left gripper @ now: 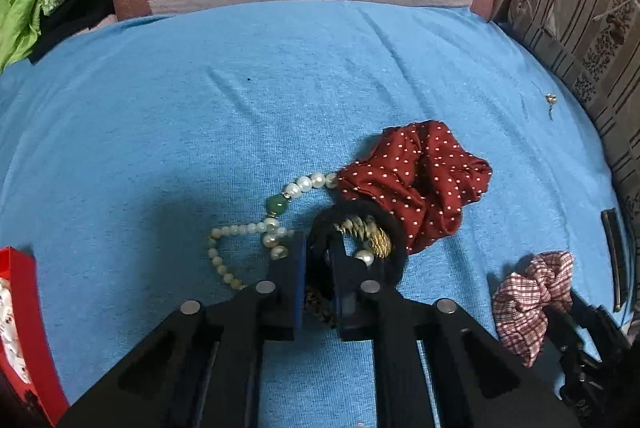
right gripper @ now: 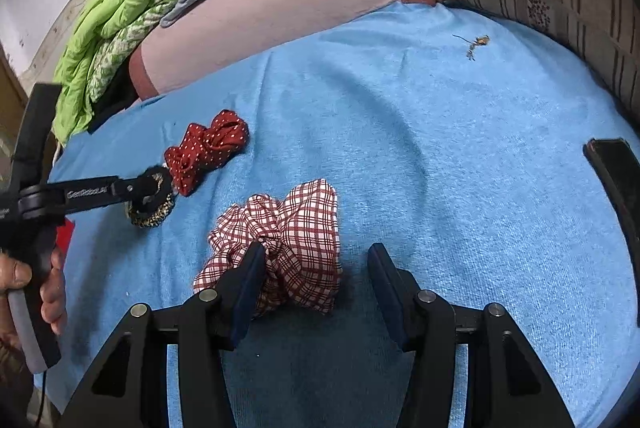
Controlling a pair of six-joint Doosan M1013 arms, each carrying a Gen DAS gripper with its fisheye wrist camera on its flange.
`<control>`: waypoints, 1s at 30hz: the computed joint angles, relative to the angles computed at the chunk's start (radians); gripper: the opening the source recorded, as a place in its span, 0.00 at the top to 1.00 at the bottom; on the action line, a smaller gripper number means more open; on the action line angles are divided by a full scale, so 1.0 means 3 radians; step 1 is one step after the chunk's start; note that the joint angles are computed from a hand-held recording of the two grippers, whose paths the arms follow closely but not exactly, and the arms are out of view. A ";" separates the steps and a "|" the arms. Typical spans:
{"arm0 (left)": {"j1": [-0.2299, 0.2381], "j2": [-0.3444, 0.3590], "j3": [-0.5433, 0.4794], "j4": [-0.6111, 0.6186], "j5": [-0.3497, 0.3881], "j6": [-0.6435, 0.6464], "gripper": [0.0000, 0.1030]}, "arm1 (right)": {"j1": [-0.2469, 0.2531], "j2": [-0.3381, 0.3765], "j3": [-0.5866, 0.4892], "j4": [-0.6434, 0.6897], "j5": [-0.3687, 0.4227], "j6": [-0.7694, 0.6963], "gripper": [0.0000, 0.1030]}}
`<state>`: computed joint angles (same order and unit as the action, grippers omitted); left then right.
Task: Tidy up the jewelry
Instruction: 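Grasp the black ring hair tie with left tool while right tool grasps red plaid scrunchie, then carry the black hair tie into the tray with left tool while right tool releases plaid scrunchie there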
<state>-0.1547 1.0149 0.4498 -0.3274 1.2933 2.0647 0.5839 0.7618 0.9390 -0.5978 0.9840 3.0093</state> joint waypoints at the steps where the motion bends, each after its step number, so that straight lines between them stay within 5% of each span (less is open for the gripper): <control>1: 0.0010 -0.0003 0.0001 -0.0042 0.0015 -0.0026 0.91 | -0.0003 -0.0005 0.0014 0.0023 -0.0050 -0.0044 0.58; 2: 0.0021 -0.0024 0.0031 -0.0095 0.0003 -0.0048 0.91 | -0.0008 -0.0002 0.0007 0.0064 -0.0077 -0.0099 0.79; 6: 0.0071 -0.0164 0.0212 -0.0316 -0.0044 -0.0004 0.91 | 0.0022 0.0020 -0.0046 -0.0042 -0.0013 -0.0135 0.89; 30: 0.0453 -0.1085 0.1580 -0.0556 -0.0682 0.0324 0.91 | 0.0210 0.0053 -0.0216 -0.0297 0.0256 -0.0208 0.90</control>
